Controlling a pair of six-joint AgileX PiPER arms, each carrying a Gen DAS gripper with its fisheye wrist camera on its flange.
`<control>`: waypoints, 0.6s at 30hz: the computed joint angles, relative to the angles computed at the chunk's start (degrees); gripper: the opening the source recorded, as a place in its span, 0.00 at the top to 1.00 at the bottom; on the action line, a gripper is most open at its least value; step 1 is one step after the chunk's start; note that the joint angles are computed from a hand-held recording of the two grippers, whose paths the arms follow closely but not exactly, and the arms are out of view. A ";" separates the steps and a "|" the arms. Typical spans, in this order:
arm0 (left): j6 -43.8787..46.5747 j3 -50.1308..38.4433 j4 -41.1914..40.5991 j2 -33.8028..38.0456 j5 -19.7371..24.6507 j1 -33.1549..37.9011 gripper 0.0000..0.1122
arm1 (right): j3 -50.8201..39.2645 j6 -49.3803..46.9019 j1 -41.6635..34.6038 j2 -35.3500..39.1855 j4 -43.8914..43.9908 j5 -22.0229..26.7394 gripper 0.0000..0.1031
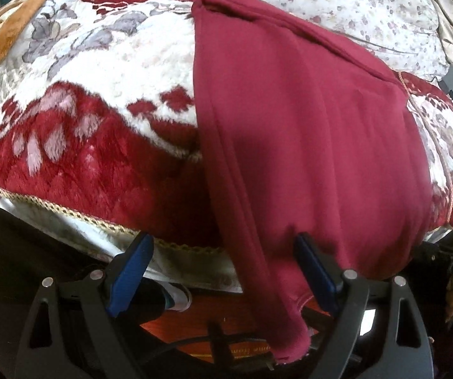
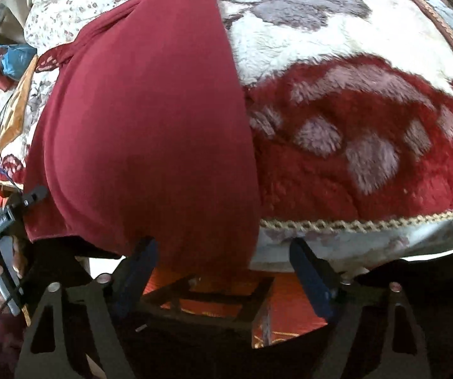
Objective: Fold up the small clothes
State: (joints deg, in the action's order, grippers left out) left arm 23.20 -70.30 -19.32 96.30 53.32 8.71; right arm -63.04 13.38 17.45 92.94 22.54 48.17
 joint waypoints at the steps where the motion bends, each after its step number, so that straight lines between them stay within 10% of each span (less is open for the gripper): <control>1: 0.23 0.12 0.07 0.01 0.01 0.10 0.21 | -0.09 -2.30 -0.08 0.25 2.06 -0.30 0.39; 8: 0.38 0.13 -0.52 0.44 0.35 1.23 0.21 | -1.51 -7.28 2.26 0.24 4.04 -1.88 0.63; 18: -0.48 -0.14 0.77 1.00 0.40 0.28 0.21 | -1.67 -8.27 3.68 1.43 5.59 -4.67 0.47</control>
